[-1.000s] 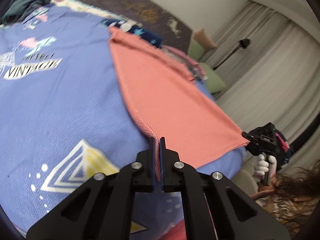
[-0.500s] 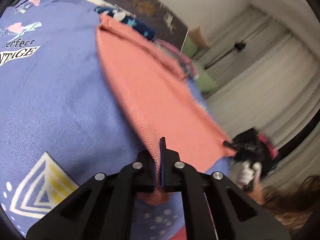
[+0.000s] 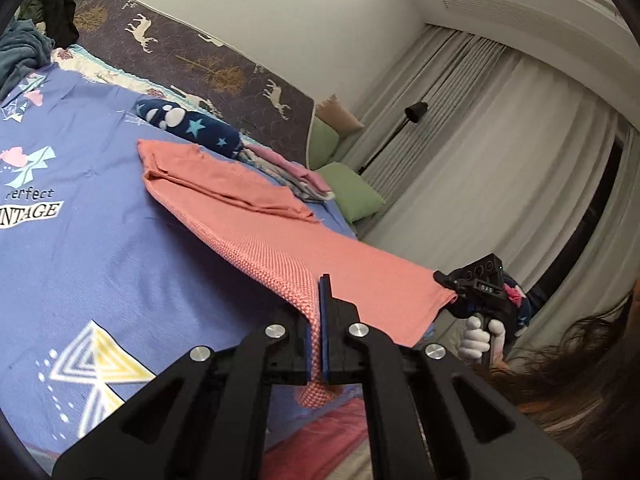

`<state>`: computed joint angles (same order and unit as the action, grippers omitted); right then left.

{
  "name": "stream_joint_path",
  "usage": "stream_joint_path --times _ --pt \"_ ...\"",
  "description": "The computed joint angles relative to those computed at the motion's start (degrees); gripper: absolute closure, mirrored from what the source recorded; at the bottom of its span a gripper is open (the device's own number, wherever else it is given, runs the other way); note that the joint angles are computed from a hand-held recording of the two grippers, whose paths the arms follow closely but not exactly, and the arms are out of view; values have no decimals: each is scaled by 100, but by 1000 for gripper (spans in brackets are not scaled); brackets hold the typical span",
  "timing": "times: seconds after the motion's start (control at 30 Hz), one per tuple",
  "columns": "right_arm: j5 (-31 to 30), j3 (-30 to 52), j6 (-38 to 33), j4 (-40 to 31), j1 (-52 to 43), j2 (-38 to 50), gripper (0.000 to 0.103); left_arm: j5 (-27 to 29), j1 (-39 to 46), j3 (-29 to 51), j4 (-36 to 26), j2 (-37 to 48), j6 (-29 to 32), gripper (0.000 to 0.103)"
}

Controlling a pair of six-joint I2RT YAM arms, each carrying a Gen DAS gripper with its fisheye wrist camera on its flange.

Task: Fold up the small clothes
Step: 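Lift the hem with both grippers and fold it toward the collar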

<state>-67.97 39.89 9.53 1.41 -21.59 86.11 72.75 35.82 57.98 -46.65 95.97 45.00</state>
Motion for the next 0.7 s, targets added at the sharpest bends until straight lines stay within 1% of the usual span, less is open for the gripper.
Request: stream_joint_path --times 0.1,0.13,0.17,0.2,0.27,0.3,0.37,0.4,0.5,0.57,0.7 --pt "-47 -277 162 237 -66 -489 98 201 128 6 -429 -285 265 100" --pt "-151 -400 176 311 -151 -706 98 255 144 5 -451 -403 256 100" --pt "-167 -485 265 508 -162 -828 98 322 192 13 -542 -525 379 100" --pt "-183 -554 209 591 -237 -964 98 336 134 9 -209 -610 99 99" --pt "101 -714 232 1102 -210 -1104 97 337 87 -68 229 -653 -237 99" --pt "204 -677 363 1338 -141 -925 97 327 39 -103 574 -600 -610 99" --pt "189 -539 740 1767 -19 -400 97 201 -74 -269 1312 -591 -1312 99" --pt "267 -437 802 1839 72 -156 97 42 -202 -391 1840 -601 -1756 99" --pt "651 -155 603 1614 326 251 97 -199 -467 -348 2176 -521 -2129 99" --pt "702 -50 507 1549 384 394 95 -354 -593 -311 2358 -476 -2326 99" --pt "744 336 627 1571 442 831 94 -578 -761 -386 3139 -435 -2933 97"
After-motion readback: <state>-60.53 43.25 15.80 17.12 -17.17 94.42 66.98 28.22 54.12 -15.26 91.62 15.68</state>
